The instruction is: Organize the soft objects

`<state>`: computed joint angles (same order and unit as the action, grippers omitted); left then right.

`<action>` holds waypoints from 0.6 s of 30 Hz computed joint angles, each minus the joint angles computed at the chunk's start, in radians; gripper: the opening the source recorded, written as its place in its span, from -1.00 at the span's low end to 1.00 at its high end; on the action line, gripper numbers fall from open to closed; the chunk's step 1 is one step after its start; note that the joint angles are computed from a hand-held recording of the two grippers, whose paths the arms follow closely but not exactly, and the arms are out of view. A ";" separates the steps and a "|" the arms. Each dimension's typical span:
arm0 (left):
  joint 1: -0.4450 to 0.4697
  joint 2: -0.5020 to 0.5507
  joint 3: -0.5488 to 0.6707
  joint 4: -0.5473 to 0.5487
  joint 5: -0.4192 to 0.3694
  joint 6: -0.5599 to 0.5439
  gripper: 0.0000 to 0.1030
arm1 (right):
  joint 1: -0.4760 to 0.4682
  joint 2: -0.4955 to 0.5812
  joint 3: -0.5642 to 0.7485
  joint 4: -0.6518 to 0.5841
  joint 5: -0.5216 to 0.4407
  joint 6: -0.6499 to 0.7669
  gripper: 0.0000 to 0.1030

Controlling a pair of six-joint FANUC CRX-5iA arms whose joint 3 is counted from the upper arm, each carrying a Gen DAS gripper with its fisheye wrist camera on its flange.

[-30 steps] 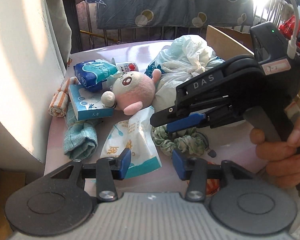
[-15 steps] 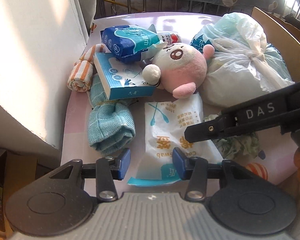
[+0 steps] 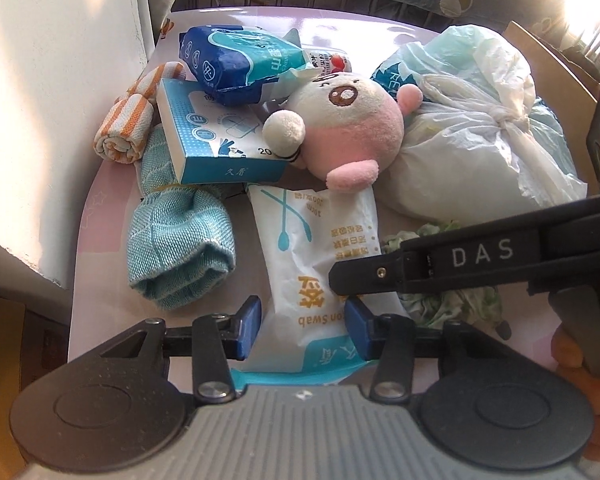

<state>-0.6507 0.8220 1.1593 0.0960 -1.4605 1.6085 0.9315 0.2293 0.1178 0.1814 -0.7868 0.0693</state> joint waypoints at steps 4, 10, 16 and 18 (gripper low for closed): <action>-0.020 -0.026 -0.028 -0.043 0.032 0.011 -0.40 | -0.002 -0.005 -0.016 0.005 0.025 -0.011 -0.41; -0.032 -0.057 -0.053 -0.075 0.060 0.026 -0.61 | 0.007 -0.035 -0.075 0.052 0.081 -0.058 -0.56; -0.042 -0.123 -0.125 -0.108 0.104 0.033 -0.65 | 0.022 -0.056 -0.096 0.094 0.106 -0.099 -0.60; -0.045 -0.160 -0.168 -0.121 0.129 0.040 -0.66 | 0.029 -0.064 -0.100 0.110 0.113 -0.105 -0.61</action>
